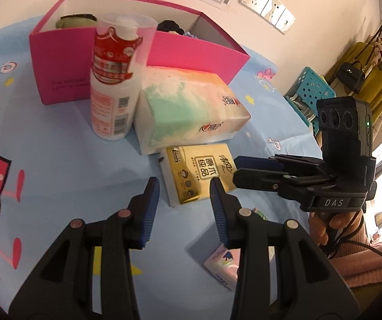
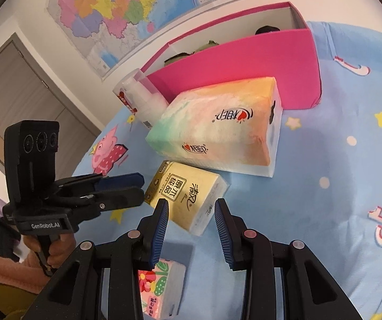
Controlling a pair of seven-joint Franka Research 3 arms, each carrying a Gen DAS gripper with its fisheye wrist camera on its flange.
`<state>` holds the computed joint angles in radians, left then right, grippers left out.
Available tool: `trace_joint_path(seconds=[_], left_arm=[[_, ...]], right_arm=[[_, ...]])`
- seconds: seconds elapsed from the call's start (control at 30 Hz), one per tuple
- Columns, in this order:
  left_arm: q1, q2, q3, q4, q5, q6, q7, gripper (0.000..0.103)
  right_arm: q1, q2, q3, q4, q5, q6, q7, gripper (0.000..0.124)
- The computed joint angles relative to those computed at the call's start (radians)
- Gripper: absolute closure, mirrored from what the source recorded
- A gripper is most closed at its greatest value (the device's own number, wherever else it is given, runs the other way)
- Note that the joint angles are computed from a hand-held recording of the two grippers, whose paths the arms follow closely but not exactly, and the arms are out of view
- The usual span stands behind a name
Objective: Organize soft objects
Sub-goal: 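Move the left gripper to the yellow tissue pack beside the tissue box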
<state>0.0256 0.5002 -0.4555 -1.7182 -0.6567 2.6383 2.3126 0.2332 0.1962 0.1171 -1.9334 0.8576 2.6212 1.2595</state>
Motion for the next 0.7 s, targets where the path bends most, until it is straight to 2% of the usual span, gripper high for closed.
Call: trace_joint_path(seconds=[0.2, 0.27, 0.7], left_arm=[[-0.005, 0.024, 0.000, 0.028, 0.010, -0.031, -0.022, 0.063], [-0.005, 0.029, 0.000, 0.035, 0.012, -0.038, -0.023, 0.067], [-0.012, 0.032, 0.005, 0.040, 0.043, -0.047, -0.046, 0.068]], right_arm=[[-0.003, 0.004, 0.007, -0.004, 0.045, 0.004, -0.008, 0.088], [-0.001, 0.007, 0.006, -0.002, 0.045, 0.009, -0.007, 0.088], [-0.006, 0.026, 0.008, 0.014, 0.046, 0.010, 0.000, 0.087]])
